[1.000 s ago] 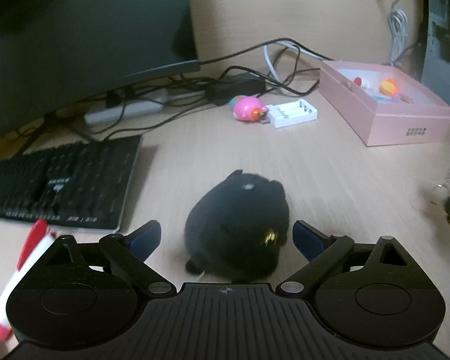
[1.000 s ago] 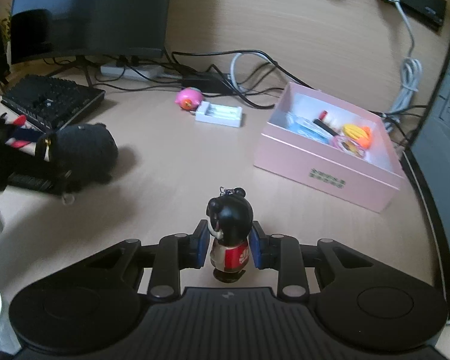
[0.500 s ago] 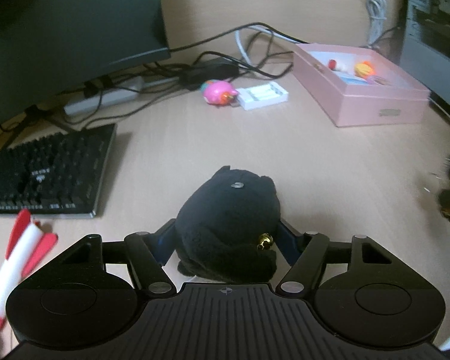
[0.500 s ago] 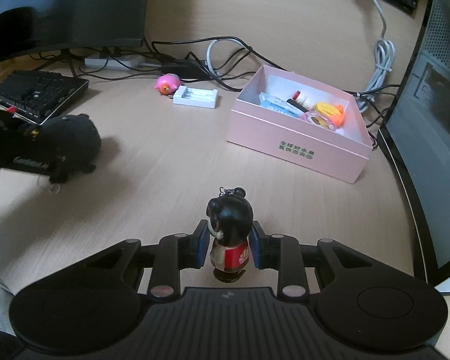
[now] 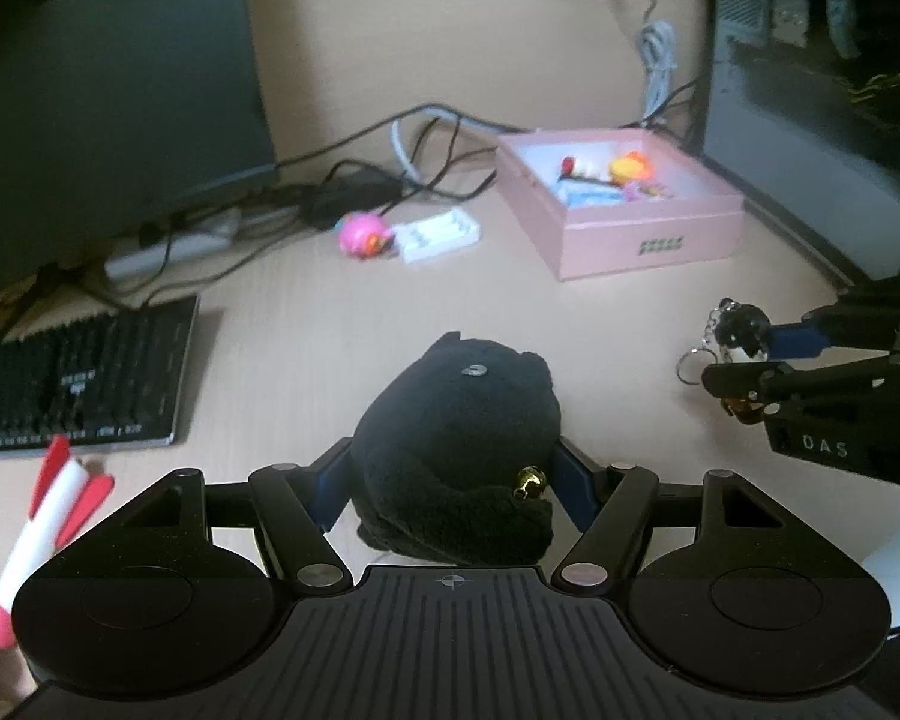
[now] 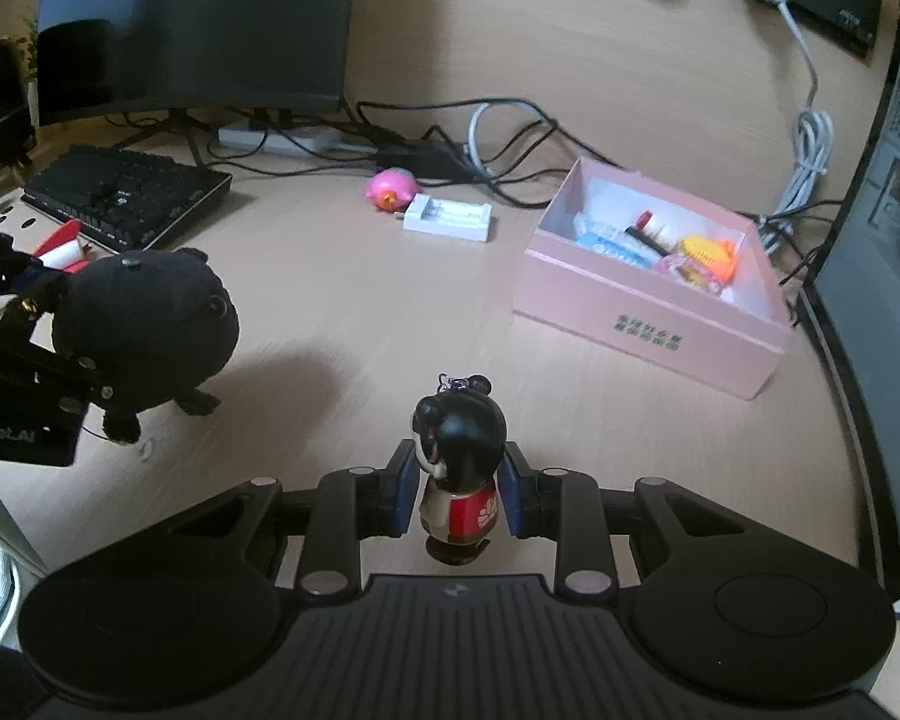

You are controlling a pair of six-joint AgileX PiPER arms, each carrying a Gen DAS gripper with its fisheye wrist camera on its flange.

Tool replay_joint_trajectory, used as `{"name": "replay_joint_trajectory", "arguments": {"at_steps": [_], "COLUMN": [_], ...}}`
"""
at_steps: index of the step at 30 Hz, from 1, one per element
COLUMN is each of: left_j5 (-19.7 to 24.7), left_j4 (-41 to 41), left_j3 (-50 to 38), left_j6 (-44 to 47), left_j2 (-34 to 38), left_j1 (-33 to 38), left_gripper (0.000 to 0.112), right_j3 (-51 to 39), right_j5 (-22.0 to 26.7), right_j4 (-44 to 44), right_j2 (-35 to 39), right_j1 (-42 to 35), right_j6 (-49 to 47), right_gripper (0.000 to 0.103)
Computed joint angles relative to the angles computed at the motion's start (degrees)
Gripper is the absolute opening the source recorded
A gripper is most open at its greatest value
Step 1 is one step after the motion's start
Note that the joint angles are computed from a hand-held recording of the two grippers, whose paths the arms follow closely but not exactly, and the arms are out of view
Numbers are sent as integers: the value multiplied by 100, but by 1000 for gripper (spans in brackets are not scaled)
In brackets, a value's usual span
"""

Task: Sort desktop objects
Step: 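Carry the doll and plush cat into the pink box and open both grippers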

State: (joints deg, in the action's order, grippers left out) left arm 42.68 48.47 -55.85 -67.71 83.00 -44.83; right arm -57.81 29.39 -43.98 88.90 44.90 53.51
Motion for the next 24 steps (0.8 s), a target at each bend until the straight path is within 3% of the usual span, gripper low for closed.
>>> {"name": "replay_joint_trajectory", "arguments": {"at_steps": [5, 10, 15, 18, 22, 24], "left_j5": [-274, -803, -1213, -1305, -1606, -1542], "left_j4": [48, 227, 78, -454, -1925, -2970], "left_j3": [-529, -1509, -2644, -3504, -4674, -5416], "left_j6": [400, 989, 1403, 2051, 3422, 4389], "left_j2": [128, 629, 1279, 1766, 2491, 2971], "left_j1": [176, 562, 1005, 1290, 1704, 1900], "left_gripper": [74, 74, 74, 74, 74, 74], "right_j3": [81, -399, -1203, -1859, -2954, -3386], "right_j5": [263, 521, 291, 154, -1, -38], "right_j4": [59, -30, 224, 649, 2373, 3173], "right_j2": [-587, -1061, -912, -415, 537, 977], "right_j1": [-285, -859, -1577, -1954, -2622, -2922], "right_j6": [-199, -322, -615, -931, -2280, -2810], "right_gripper": [28, 28, 28, 28, 30, 47]}}
